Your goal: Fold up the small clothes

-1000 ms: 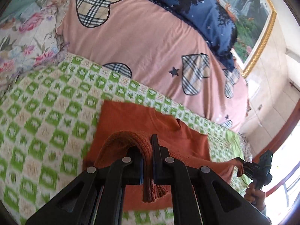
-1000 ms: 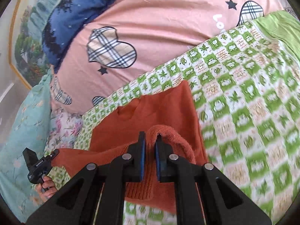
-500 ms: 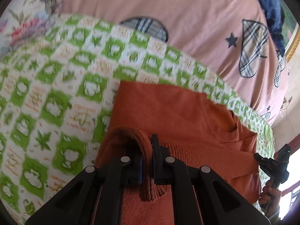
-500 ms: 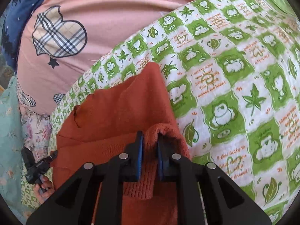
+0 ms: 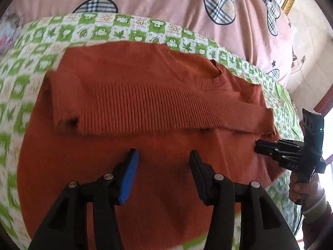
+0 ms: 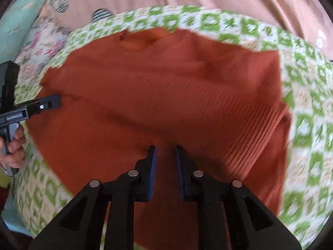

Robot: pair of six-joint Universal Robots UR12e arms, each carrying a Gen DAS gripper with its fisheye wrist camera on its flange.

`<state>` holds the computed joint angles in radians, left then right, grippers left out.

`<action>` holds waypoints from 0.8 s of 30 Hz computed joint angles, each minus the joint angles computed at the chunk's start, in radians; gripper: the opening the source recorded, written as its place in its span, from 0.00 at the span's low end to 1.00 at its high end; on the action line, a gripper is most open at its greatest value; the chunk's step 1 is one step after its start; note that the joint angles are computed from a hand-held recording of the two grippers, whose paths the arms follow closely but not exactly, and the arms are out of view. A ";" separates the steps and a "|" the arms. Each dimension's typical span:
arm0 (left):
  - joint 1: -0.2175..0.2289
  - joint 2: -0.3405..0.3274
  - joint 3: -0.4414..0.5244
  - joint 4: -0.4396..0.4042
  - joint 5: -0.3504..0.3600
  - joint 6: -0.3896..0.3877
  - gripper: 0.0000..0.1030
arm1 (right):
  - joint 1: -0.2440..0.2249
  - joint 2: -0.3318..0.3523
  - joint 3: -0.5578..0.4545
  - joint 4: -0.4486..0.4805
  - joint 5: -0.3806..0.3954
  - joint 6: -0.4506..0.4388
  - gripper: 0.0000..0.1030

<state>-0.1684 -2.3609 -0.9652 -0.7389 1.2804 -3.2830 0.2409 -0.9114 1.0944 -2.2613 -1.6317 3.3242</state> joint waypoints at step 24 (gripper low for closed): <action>0.057 0.160 -0.256 0.231 0.075 -0.340 0.60 | -0.035 -0.128 0.217 -0.346 -0.072 0.409 0.20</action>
